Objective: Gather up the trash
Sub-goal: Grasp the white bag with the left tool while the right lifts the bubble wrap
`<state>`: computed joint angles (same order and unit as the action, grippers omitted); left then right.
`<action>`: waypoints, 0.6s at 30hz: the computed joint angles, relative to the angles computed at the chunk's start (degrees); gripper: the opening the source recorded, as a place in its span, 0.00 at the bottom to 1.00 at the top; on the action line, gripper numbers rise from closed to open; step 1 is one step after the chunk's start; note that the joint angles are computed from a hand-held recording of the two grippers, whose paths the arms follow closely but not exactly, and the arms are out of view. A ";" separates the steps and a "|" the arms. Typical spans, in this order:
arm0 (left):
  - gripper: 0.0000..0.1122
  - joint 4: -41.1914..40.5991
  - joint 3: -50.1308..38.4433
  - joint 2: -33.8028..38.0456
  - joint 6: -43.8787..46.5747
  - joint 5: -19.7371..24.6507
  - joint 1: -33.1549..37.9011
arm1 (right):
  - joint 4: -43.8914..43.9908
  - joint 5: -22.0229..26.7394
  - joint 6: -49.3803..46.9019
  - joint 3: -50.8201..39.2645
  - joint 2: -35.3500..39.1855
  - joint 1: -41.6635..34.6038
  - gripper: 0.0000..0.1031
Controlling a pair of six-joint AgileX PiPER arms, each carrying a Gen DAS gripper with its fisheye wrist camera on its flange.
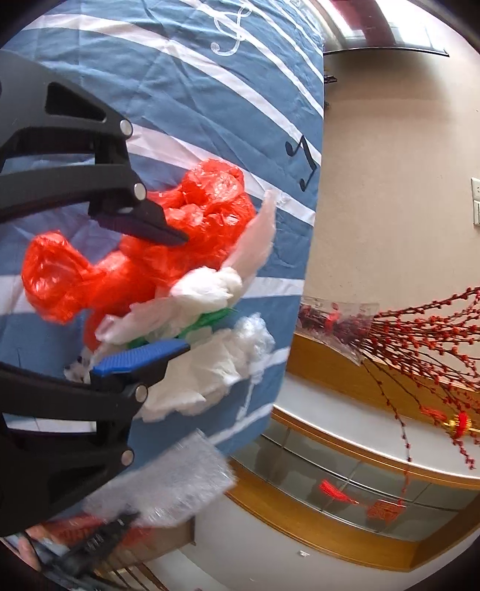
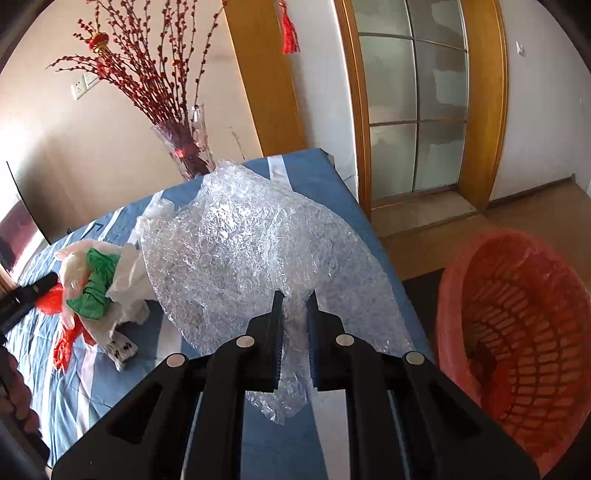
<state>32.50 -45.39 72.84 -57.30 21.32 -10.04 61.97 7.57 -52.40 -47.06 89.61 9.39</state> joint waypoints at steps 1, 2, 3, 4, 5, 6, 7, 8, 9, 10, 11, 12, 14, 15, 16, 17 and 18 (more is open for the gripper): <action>0.46 1.73 0.52 -1.87 -1.86 0.12 -0.82 | 2.62 0.23 -2.75 0.46 -0.09 -0.40 0.12; 0.47 4.91 0.81 -3.01 -4.94 0.70 -1.79 | 3.98 0.34 -4.10 0.58 -0.02 -0.61 0.12; 0.48 9.13 1.15 -4.39 -8.79 1.93 -3.40 | 5.93 0.61 -6.06 0.68 0.11 -0.95 0.12; 0.48 11.85 1.21 -5.38 -11.32 3.47 -4.71 | 7.68 0.91 -7.80 0.74 0.27 -1.28 0.12; 0.48 12.55 1.19 -5.96 -11.89 3.91 -5.05 | 9.93 1.14 -10.09 0.98 0.29 -1.61 0.12; 0.48 12.42 0.88 -6.07 -11.48 4.09 -5.01 | 12.11 1.26 -12.25 1.26 0.24 -1.75 0.12; 0.48 11.76 -0.02 -5.25 -10.35 4.46 -4.69 | 13.63 1.53 -13.76 1.36 0.30 -1.93 0.12; 0.48 11.33 -0.92 -4.15 -9.74 5.07 -4.55 | 15.19 1.88 -15.43 1.63 0.21 -2.21 0.12; 0.48 9.51 -1.99 -2.60 -7.60 5.03 -3.71 | 15.21 2.09 -15.45 1.47 0.38 -2.29 0.12; 0.47 6.36 -3.19 -0.27 -4.27 4.29 -2.41 | 15.86 2.30 -16.14 1.47 0.46 -2.45 0.12; 0.47 3.90 -3.84 1.28 -1.83 4.00 -1.49 | 16.60 2.50 -16.94 1.63 0.41 -2.60 0.12; 0.43 1.00 -4.96 3.44 0.98 3.84 -0.57 | 17.08 2.70 -17.52 1.79 0.34 -2.75 0.12; 0.35 -4.55 -6.61 7.54 6.23 3.80 0.96 | 16.99 2.99 -17.58 2.01 0.16 -3.10 0.12; 0.33 -6.19 -7.17 9.11 7.67 3.86 1.53 | 16.95 3.12 -17.57 2.13 0.08 -3.29 0.12; 0.33 -7.22 -7.44 10.26 8.51 3.75 1.93 | 16.30 3.24 -16.89 2.13 0.07 -3.48 0.12; 0.33 -8.03 -7.77 11.44 9.16 3.75 2.27 | 15.58 3.34 -16.06 2.06 0.07 -3.57 0.12; 0.32 -8.12 -7.87 12.27 9.18 3.63 2.55 | 15.21 3.61 -15.63 2.09 0.08 -3.85 0.12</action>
<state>24.38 -53.27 85.11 -48.12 24.95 -7.50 77.18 11.18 -68.03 -44.97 89.69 5.54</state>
